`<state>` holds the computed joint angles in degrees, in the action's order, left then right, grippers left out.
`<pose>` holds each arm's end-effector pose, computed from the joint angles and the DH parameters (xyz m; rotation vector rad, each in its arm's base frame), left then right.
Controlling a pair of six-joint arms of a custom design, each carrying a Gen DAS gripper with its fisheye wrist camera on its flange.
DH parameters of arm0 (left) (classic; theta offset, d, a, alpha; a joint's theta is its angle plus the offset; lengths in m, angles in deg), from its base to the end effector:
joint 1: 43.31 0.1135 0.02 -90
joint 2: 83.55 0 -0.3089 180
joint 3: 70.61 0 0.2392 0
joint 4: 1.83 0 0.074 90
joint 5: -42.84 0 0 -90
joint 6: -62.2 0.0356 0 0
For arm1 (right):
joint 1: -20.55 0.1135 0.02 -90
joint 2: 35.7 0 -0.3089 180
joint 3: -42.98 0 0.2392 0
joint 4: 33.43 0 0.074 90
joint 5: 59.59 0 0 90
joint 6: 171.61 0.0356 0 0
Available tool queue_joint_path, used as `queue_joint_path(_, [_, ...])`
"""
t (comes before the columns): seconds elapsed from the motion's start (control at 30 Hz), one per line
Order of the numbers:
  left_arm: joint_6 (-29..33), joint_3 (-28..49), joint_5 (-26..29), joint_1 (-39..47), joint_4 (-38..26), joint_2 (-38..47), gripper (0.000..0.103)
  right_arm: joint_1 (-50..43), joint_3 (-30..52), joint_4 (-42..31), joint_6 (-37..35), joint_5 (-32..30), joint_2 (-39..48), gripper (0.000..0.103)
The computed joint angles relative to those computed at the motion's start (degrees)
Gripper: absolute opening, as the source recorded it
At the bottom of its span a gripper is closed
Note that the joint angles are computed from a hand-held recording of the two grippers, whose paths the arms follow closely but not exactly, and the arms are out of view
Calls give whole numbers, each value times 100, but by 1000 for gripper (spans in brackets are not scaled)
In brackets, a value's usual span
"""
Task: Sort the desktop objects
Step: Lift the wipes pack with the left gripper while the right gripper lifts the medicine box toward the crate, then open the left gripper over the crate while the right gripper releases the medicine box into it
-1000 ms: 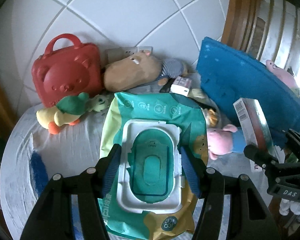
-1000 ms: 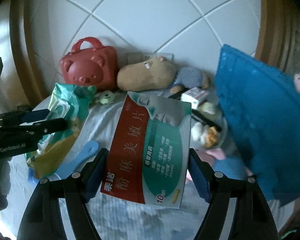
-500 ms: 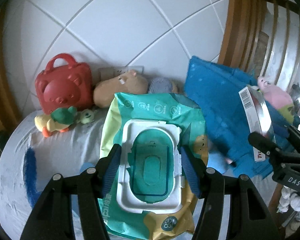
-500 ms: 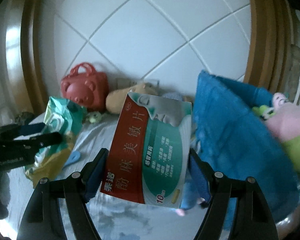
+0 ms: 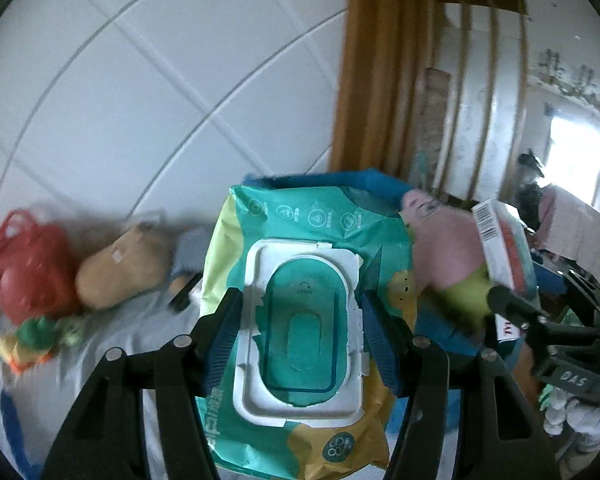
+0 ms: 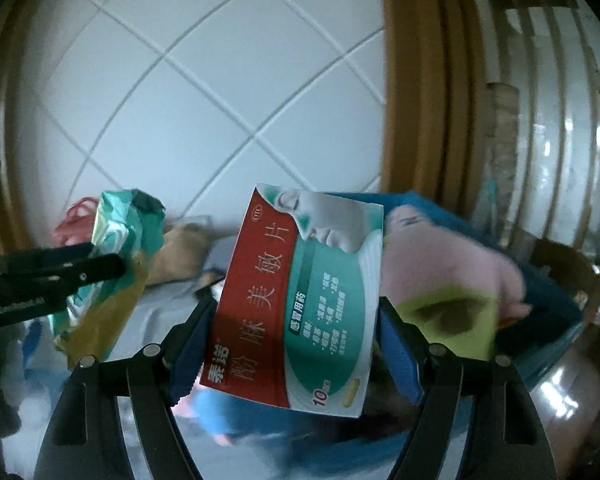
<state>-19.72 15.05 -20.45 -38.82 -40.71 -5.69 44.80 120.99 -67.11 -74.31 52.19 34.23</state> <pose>0.2830 0.0062 0.3933 0.3391 2.0412 -0.3571 0.2310 0.0896 0.3910 -0.0543 1.9830 -0.0275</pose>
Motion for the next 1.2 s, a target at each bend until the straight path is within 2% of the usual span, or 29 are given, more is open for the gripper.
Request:
queue_joint_path(0.1, [-577,537,-870,-1125,204,462,59,-1204,282,49,-692,-861,122,78])
queue_joint_path(0.2, [-1045,1205,-1583,-1882,262,1056,59,-2347,686,48,-1259,-1793,415,78])
queue_joint_path(0.3, [-1576,2299,-2178,-2454,-262,1840,59,-3417,1438,-263,-1918,-2500,1050,78])
queue_joint_path(0.43, [-1636,3047,-2861,-2886,-758,2485,59,-4228,2063,-502,-2520,-2990,1820,78])
queue_joint_path(0.6, [-1680,3987,-3522,-3173,-1673,3173,62,-4701,2365,-729,-2717,-3816,2358,78])
queue_joint_path(0.63, [-1692,4008,-3636,-3182,-1701,3172,76,-4761,2404,-764,-2727,-3963,2414,78])
queue_joint_path(0.67, [-1694,4010,-3758,-3198,-1743,3162,95,-4820,2448,-803,-2736,-4111,2470,79])
queue_joint_path(0.7, [-1696,4006,-3877,-3215,-1777,3150,103,-4876,2514,-873,-2725,-4272,2523,80])
queue_joint_path(0.77, [-1673,3847,-4005,-3274,-1664,3050,103,-4938,2548,-879,-2674,-4417,2544,83])
queue_joint_path(0.93, [-1791,3685,-4107,-3325,-1597,2945,103,-5034,2466,-831,-2624,-4703,2493,84])
queue_joint_path(1.07, [-1851,3108,-4194,-3377,-1251,2574,103,-5147,2477,-756,-2593,-4889,2529,92])
queue_joint_path(1.2, [-1933,2545,-4252,-3450,-913,2141,103,-5243,2264,-686,-2631,-5114,2334,93])
